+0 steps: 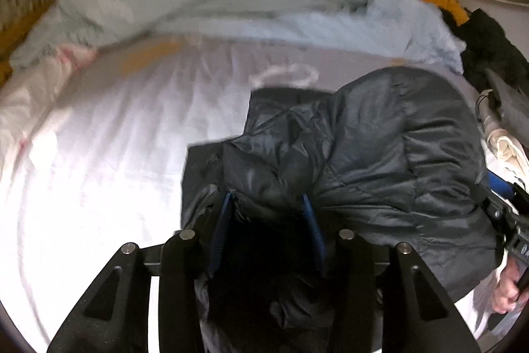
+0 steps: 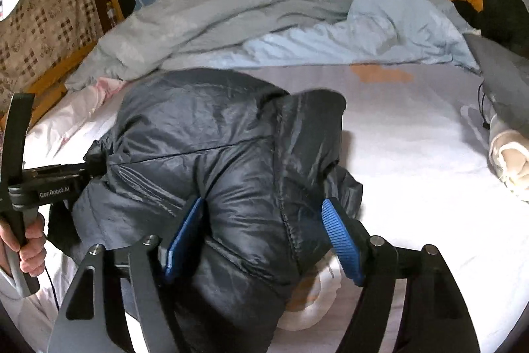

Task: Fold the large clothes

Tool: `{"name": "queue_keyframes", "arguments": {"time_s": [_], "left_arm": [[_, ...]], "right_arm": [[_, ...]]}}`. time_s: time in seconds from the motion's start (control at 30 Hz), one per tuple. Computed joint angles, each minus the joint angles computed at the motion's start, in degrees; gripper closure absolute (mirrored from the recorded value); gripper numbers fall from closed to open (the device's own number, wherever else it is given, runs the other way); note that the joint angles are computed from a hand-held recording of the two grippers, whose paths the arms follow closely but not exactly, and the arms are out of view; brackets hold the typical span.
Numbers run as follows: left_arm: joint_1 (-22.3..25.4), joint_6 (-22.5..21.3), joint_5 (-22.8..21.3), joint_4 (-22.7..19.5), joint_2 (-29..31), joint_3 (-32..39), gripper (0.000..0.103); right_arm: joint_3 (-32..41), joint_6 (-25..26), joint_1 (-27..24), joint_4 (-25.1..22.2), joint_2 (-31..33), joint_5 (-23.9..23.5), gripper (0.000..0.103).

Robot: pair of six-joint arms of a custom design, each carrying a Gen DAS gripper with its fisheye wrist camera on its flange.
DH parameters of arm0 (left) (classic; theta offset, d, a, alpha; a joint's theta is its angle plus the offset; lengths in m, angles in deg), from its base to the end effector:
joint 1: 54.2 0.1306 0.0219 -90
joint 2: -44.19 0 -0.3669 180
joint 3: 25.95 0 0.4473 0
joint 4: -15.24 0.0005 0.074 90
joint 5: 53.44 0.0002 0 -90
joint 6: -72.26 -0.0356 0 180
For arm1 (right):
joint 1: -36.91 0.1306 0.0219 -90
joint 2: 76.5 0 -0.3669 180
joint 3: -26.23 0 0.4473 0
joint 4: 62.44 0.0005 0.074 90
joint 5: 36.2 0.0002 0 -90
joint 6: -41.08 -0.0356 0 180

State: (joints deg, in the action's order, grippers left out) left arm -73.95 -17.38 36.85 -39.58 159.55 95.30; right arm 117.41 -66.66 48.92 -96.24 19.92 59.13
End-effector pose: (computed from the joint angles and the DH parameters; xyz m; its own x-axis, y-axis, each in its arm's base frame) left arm 0.6547 -0.2358 0.4253 -0.7117 0.2488 -0.6569 0.3366 0.9416 -0.0079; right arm 0.5810 0.1197 0.3853 -0.6284 0.1765 -0.7576 0.0576 0.9818 0.1809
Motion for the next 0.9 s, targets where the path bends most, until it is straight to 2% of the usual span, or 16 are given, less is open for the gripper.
{"name": "queue_keyframes", "arguments": {"time_s": [0.07, 0.13, 0.2, 0.27, 0.3, 0.37, 0.47, 0.57, 0.63, 0.67, 0.83, 0.87, 0.9], "left_arm": [[-0.9, -3.1, -0.9, 4.9, -3.7, -4.3, 0.069], [-1.5, -5.1, 0.2, 10.4, -7.4, -8.3, 0.068], [-1.5, -5.3, 1.8, 14.9, -9.8, -10.6, 0.066], [-1.0, -4.3, 3.7, 16.4, -10.1, -10.3, 0.066], [-0.7, -3.7, 4.6, 16.2, -9.5, -9.4, 0.066], [-0.3, -3.3, 4.6, 14.7, -7.5, -6.8, 0.066], [-0.1, -3.0, 0.8, 12.1, -2.6, -1.6, 0.064], [0.7, 0.4, 1.2, 4.8, 3.8, 6.2, 0.061], [1.4, 3.1, 1.7, -0.5, 6.8, 10.0, 0.060], [1.6, 3.7, 2.4, -1.8, 7.4, 10.7, 0.060], [2.0, 4.9, 2.9, -1.1, 4.2, 7.3, 0.060], [2.2, 5.5, 4.1, -1.3, 3.1, 6.5, 0.049], [2.7, 6.5, 6.1, -1.7, 2.0, 5.7, 0.034]], "right_arm": [[-1.5, 1.4, 0.6, 2.0, -2.0, -0.4, 0.031], [-2.0, 5.8, 1.6, 2.9, -3.2, -2.2, 0.031], [-2.4, 8.5, 2.7, 3.8, -3.9, -4.3, 0.031], [-1.9, 8.9, 3.3, 2.9, -3.5, -7.2, 0.031], [-1.0, 9.3, 3.7, 1.2, -2.6, -8.6, 0.031], [-1.0, 10.4, 4.7, 1.1, -2.0, -6.7, 0.031], [-1.8, 10.9, 5.9, 1.1, -1.6, -4.6, 0.030], [-2.9, 14.3, 7.5, 1.4, -2.0, -1.3, 0.029], [-3.0, 14.8, 7.8, 1.2, -2.2, -1.3, 0.030], [-3.0, 15.0, 7.7, 1.1, -2.3, -1.5, 0.030], [-3.5, 14.8, 7.0, 1.9, -3.6, -1.5, 0.030], [-3.8, 13.6, 6.6, 2.3, -4.2, -1.8, 0.030], [-4.4, 12.1, 6.5, 2.9, -5.0, -2.0, 0.030]]}}
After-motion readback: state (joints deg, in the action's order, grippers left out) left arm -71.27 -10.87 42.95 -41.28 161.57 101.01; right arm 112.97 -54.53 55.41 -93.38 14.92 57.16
